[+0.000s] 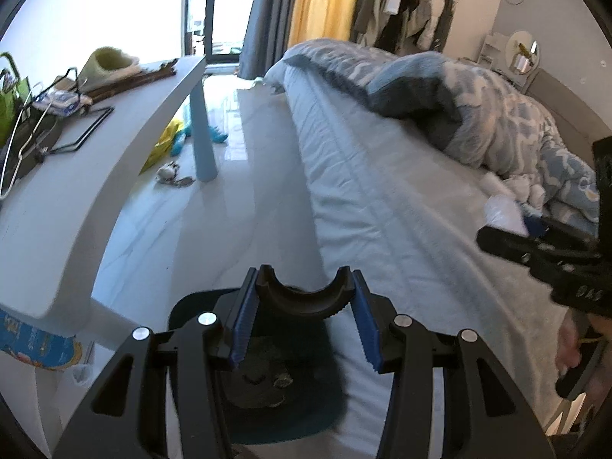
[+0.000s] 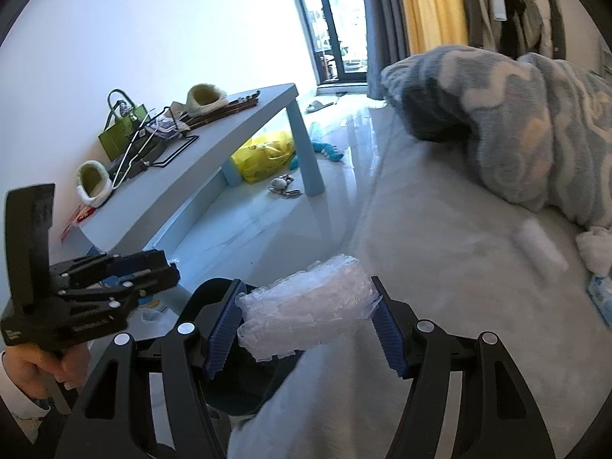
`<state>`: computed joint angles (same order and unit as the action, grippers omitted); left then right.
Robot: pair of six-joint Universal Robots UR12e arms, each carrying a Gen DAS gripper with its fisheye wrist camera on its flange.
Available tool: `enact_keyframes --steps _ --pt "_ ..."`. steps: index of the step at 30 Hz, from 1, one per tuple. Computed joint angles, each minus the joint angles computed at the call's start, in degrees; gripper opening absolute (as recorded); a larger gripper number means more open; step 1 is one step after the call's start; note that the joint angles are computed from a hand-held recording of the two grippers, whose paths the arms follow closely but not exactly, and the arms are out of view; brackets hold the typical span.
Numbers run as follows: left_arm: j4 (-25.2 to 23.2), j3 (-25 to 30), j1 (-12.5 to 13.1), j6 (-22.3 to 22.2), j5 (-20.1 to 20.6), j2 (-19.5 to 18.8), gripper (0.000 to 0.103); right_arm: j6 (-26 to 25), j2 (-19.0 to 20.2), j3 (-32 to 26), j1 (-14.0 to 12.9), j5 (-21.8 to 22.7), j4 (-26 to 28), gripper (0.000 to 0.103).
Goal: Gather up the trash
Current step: 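Carry the bubble wrap and black clip over the dark bin with both tools, then open the left tool and then the right tool to drop both items into the bin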
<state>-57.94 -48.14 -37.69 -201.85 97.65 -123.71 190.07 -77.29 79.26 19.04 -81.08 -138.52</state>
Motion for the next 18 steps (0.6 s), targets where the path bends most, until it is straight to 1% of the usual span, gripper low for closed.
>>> enact_keyframes --steps 6,18 --pt "-2.6 -3.4 1.3 -0.8 -0.7 1.7 0.05 -0.6 1.8 -2.2 1.4 0.4 0.9 0.066" --pt "-7.8 -7.2 3.1 -2.1 -1.6 3.5 0.05 -2.1 5.0 -6.0 3.6 1.7 2.8 0.066"
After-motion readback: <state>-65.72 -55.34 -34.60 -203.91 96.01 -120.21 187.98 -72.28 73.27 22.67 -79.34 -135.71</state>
